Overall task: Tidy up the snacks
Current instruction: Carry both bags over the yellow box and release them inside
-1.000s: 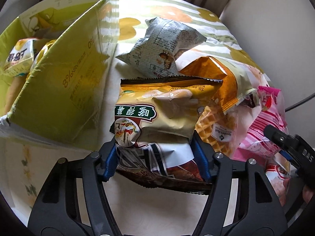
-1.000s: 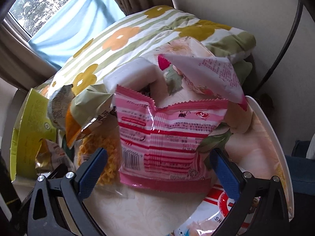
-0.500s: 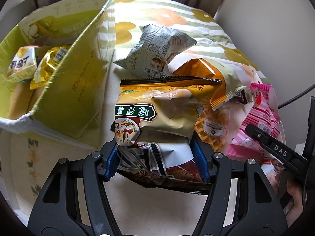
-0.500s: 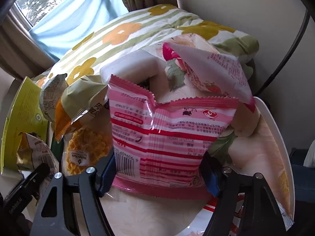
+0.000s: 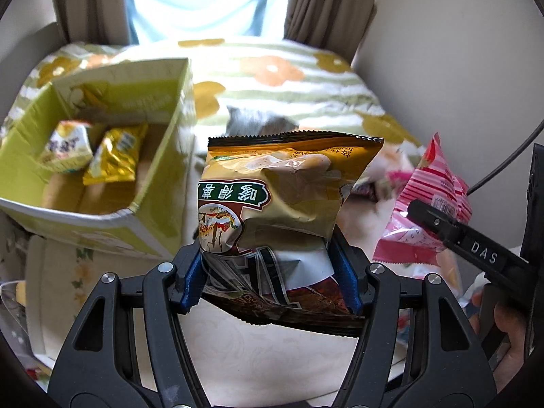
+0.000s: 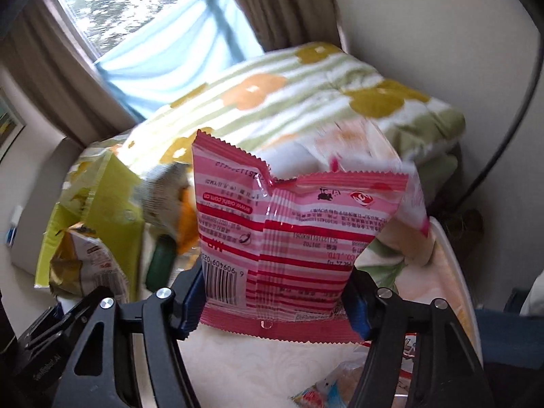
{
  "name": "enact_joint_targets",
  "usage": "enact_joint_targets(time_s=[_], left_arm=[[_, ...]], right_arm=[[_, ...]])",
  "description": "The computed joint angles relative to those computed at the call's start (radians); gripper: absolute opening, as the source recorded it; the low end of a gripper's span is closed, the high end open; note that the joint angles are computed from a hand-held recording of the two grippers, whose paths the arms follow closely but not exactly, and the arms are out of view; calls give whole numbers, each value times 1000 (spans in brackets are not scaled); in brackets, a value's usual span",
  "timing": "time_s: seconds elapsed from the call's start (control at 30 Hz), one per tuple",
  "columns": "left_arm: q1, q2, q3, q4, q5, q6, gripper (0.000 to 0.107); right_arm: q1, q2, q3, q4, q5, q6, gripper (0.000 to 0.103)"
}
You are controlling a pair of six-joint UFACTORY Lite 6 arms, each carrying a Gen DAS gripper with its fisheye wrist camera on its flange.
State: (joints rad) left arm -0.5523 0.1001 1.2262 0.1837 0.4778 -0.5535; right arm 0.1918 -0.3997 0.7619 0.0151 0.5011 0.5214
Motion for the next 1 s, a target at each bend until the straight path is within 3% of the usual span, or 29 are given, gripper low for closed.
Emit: enact_joint_targets(time_s=[0.27,0.47,0.73,1.0], left_arm=[[81,-146,68,57,113,-50,61],[304,-158,136,-128,116,212,61],[650,81,403,-457,201,679,61],[852,438,735,-528,319,906,61]], right_arm=[[135,22,247,-30,132,-60,64],[298,182,476,-120,161,23,64],[455,583,926,-203,185,138,64],[519,1179,1660,-144,333,137,64]])
